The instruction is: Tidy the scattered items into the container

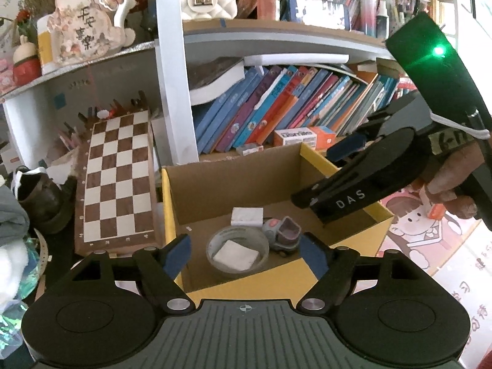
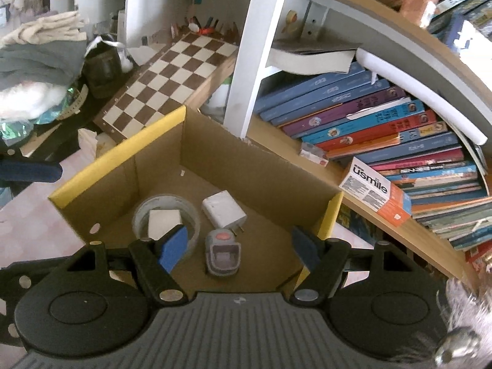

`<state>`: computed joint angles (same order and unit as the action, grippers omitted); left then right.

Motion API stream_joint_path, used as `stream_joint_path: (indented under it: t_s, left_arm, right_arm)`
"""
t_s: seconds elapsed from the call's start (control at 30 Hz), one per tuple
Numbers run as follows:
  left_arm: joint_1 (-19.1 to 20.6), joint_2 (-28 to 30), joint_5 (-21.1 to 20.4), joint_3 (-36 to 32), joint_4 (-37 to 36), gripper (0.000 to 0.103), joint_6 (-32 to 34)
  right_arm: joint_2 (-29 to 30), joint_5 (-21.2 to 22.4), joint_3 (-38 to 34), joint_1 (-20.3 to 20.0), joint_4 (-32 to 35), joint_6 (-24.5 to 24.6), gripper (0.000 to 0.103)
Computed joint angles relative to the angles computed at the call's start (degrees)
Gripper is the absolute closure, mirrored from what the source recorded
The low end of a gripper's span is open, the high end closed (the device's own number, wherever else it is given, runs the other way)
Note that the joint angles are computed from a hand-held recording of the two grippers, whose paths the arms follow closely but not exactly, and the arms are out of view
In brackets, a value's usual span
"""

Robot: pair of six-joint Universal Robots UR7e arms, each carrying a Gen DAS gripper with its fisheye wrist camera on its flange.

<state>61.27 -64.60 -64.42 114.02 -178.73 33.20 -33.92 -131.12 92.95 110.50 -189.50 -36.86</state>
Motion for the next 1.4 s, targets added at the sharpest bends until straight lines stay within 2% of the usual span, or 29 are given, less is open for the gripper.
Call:
stream_joint_path:
  t_s: [0.13, 0.4, 0.57, 1.0, 1.4]
  left_arm:
    - [-0.7, -1.4, 0.1, 1.7, -1.0, 0.018, -0.6]
    - [-1.7, -3.0, 0.6, 4.3, -1.6, 0.017, -1.7]
    - [-2.1, -3.7, 1.3, 5.8, -2.0, 0.013, -2.9]
    - [-2.5, -4.7, 3.6, 9.2, -1.6, 0.008, -6.9]
    - [-2.5, -5.4, 4.5, 10.8, 0.8, 0.008, -9.7]
  right_arm:
    - [-1.1, 0.0, 2.7, 0.8, -2.4, 0.1, 0.029]
    - [-2.7, -0.4, 7.4, 1.8, -6.1, 1.7, 0.029]
    - [-3.6, -0.8, 10.7, 2.3, -8.6, 3.2, 0.026]
    - [-4.5, -3.5, 18.2, 2.3, -13.3, 8.7, 0.025]
    - [-4.2, -5.8, 22.8, 1.8, -15.8, 14.9, 0.02]
